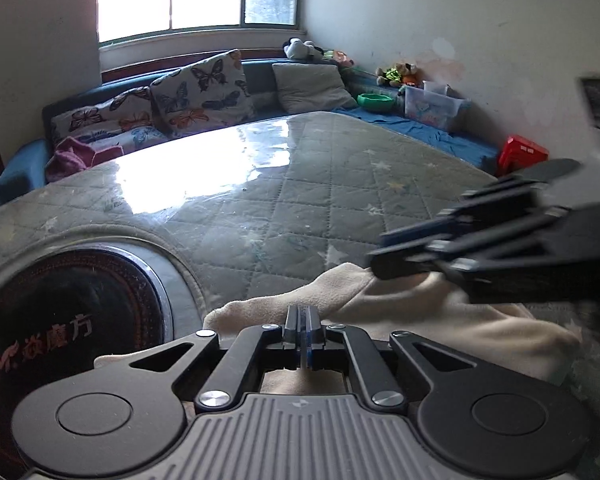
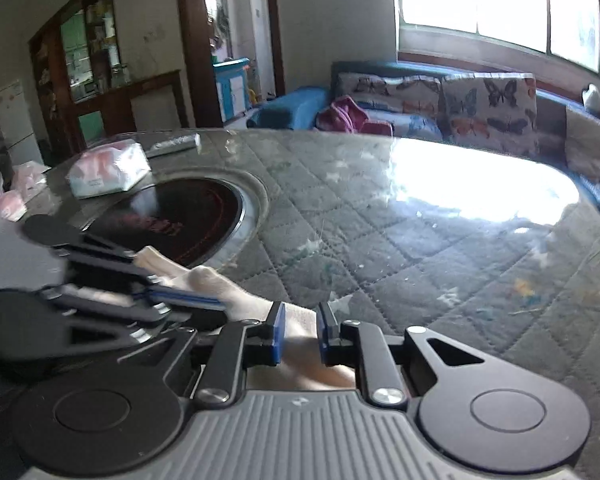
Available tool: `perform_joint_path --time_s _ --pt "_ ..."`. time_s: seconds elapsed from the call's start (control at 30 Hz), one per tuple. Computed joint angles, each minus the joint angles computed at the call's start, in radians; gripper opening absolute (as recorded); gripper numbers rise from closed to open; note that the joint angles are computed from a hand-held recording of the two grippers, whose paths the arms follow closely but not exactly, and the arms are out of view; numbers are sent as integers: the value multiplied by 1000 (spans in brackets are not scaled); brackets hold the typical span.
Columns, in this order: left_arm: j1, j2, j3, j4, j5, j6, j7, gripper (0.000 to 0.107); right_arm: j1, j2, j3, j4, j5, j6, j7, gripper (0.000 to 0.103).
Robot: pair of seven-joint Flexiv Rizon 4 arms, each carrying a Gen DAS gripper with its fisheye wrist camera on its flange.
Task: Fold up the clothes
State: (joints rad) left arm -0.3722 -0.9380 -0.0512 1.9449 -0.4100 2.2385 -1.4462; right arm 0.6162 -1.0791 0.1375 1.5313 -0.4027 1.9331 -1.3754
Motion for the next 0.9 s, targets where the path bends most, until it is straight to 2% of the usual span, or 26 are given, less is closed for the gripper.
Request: perform_joint_path --time_s 0.07,0.13,0.2,0.3,0.4,0.5,0.57,0.7,0.9 --pt "4 1 -2 3 5 0 -3 3 28 40 -47 73 29 39 -26 15" --pt "2 1 2 2 0 -6 0 4 36 62 -61 112 49 44 -40 15" --pt "-17 2 15 -5 -27 -20 10 4 49 70 -79 131 77 42 -47 15" --pt "-28 3 23 -11 -43 -32 19 4 107 53 -148 120 172 40 -52 15" --pt "-38 4 29 -10 -57 -35 26 5 62 49 -109 117 175 46 -30 16" --pt "-46 9 32 -5 -71 -37 28 5 103 70 -156 144 210 71 -54 16" --pt "-56 16 35 6 -83 -23 25 6 105 87 -154 166 215 93 -76 16" --pt "-84 39 33 59 -108 45 7 7 44 132 -76 225 151 105 -109 16" --pt "-121 59 -1 191 -142 212 -54 7 43 155 -48 295 135 130 -148 16"
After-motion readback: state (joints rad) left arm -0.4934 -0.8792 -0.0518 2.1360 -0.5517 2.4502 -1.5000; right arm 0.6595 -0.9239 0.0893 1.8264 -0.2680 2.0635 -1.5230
